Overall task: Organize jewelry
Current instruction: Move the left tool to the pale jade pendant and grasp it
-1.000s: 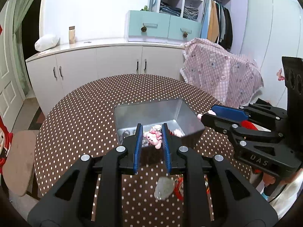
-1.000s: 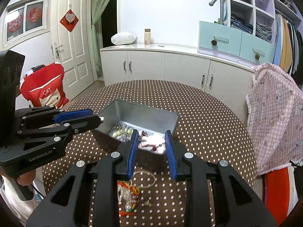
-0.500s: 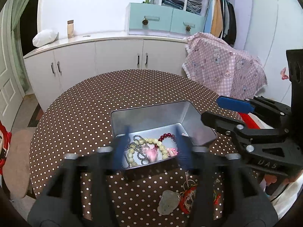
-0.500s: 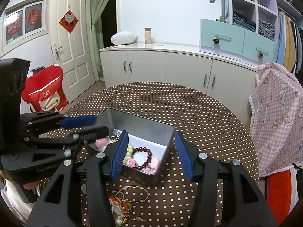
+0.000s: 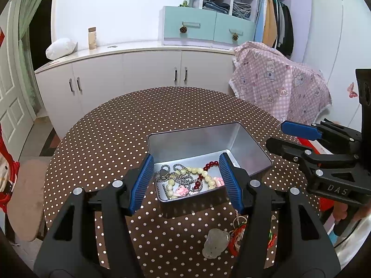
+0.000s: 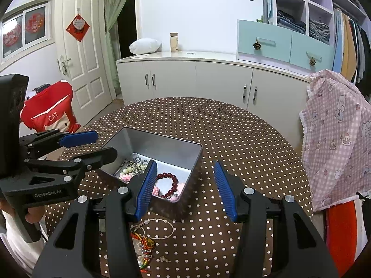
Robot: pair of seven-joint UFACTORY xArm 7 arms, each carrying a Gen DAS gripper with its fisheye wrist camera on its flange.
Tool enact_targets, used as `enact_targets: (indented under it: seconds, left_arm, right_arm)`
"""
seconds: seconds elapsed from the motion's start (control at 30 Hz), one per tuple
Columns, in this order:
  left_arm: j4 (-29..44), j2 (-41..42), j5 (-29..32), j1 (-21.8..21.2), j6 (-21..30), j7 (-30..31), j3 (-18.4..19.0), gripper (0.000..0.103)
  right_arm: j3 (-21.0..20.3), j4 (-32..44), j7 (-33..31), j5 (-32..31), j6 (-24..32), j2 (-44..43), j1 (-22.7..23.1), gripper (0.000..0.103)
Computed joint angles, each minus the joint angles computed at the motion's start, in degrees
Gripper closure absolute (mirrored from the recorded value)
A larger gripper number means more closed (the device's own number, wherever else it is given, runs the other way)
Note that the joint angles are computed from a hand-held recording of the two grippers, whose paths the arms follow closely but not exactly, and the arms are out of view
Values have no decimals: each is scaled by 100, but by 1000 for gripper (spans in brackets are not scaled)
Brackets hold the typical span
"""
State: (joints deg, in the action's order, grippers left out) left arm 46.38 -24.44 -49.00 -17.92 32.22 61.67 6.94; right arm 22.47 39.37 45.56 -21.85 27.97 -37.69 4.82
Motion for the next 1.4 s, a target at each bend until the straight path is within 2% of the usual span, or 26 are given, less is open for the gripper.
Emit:
enact_targets:
  seconds: [0.27, 0.47, 0.7, 0.83, 1.07, 1.33, 1.37, 1.4]
  left_arm:
    - [-283, -312, 46, -2, -52, 6, 68, 44]
    - [-568, -499, 118, 5, 93, 41, 201, 44]
    - [-911, -721, 279, 50, 339, 298, 316, 44]
    - [-1014, -746, 438, 83, 691, 462, 393, 44]
    - [-1111, -622, 461, 184, 832, 575, 299, 45]
    - [-1204, -719, 523, 160, 637, 668, 113, 45]
    - [-1227, -736, 565, 150, 569, 662, 71, 47]
    - [-1251, -740, 620, 136, 479, 637, 14, 53]
  right_arm:
    - [31, -144, 113, 80, 149, -219, 60, 54]
    - [95, -309, 279, 174, 221, -334, 160, 52]
    - [114, -531, 456, 297, 312, -386, 325, 48]
    - [91, -629, 561, 389, 318, -358, 441, 48]
    - [115, -695, 709, 439, 325, -281, 588, 48]
    - [124, -867, 916, 518, 355, -467, 769, 48]
    - [135, -869, 913, 518, 354, -480, 791, 48]
    - [169, -861, 919, 511, 377, -493, 808, 48]
